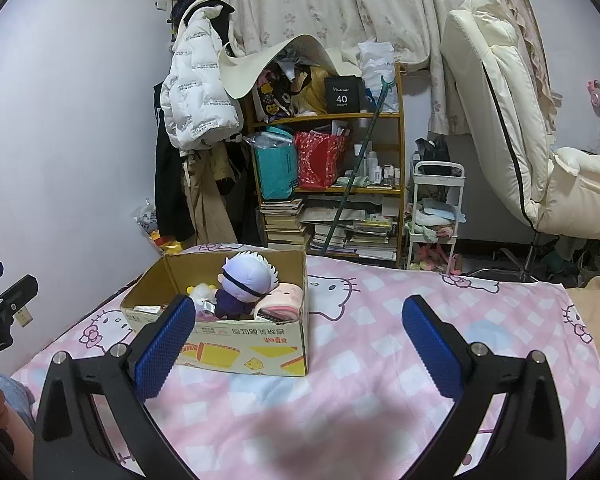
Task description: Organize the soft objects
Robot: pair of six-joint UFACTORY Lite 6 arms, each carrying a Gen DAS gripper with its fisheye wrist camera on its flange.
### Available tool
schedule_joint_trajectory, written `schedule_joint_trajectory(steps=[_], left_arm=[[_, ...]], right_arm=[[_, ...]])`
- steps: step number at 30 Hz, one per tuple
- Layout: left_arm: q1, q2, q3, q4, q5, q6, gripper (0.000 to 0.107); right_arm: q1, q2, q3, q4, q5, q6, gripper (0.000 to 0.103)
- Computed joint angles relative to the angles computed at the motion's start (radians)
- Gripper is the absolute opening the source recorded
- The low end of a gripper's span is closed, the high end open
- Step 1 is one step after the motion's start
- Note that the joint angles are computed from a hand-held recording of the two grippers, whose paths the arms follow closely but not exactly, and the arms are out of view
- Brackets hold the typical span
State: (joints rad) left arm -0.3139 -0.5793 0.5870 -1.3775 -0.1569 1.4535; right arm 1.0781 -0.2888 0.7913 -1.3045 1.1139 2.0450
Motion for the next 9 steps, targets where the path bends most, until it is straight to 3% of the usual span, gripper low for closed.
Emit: schedule_joint_trajectory(steps=[9], left_arm=[[0.005,0.011,0.009,-0.041,0.010,0.042,0.102]], right_arm=[[-0.003,-0.007,-0.003,0.000,-0.002,-0.007,0.103]])
